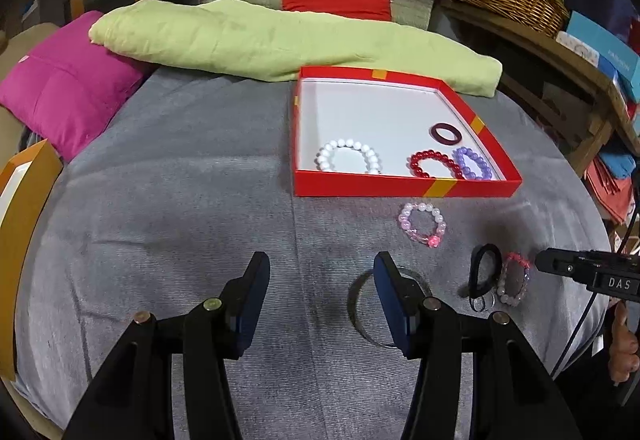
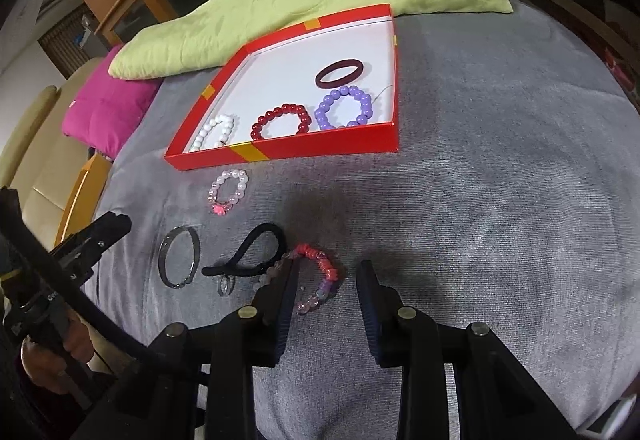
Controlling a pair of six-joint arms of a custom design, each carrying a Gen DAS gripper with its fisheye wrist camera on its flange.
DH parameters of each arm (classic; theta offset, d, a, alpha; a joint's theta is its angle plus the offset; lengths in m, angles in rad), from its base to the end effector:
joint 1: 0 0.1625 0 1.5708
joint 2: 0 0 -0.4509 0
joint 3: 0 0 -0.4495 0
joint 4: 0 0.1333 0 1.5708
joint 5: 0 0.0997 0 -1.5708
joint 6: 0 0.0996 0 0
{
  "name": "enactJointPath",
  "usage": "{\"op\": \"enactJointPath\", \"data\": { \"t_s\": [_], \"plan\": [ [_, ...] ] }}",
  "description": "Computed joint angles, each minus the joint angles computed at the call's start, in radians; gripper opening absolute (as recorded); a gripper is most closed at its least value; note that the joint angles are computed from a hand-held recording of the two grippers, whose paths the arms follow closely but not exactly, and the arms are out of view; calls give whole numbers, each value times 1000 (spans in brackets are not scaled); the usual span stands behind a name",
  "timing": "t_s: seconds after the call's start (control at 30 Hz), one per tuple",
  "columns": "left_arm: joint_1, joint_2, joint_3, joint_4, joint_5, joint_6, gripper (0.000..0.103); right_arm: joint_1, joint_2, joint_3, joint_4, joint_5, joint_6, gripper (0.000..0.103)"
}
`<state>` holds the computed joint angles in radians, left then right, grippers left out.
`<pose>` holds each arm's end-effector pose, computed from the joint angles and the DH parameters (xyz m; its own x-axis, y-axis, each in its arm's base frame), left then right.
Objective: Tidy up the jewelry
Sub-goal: 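Withdraw both tools from the box toward the remaining bracelets, then lower left tool around the silver bangle while right tool grasps the pink-white bead bracelet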
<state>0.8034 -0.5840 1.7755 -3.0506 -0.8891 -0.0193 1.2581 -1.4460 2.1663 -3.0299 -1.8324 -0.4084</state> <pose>-0.3172 -0.6113 -0.0522 -0.6960 0.3968 -0.5985 0.6523 0.6978 -0.2959 -0.0615 -0.5397 0.3094 -0.8847 0.1454 0.4429 -0.1350 0.8294 -0.5421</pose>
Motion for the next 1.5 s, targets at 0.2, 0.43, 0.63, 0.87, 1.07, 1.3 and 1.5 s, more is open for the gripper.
{"op": "enactJointPath", "data": {
  "t_s": [0.2,0.43,0.63,0.87,1.07,1.3,1.5],
  "plan": [
    [-2,7,-9,28,-11,12,55,-7,0,-6,16,-14,8,33],
    [-6,13,-15,44,-17,23,55,2,11,-6,17,-33,-10,33],
    [-7,11,-15,54,-28,25,55,14,30,-9,4,-65,-29,33],
    [-3,6,-15,76,-45,14,55,26,51,-7,-31,-94,-47,33],
    [-7,12,-19,105,-63,20,57,45,86,4,-124,-140,-111,33],
    [-3,24,-42,204,-101,-18,63,73,143,13,-276,-211,-215,11],
    [9,21,-50,262,-155,-63,64,75,149,14,-333,-203,-216,10]
  ]
}}
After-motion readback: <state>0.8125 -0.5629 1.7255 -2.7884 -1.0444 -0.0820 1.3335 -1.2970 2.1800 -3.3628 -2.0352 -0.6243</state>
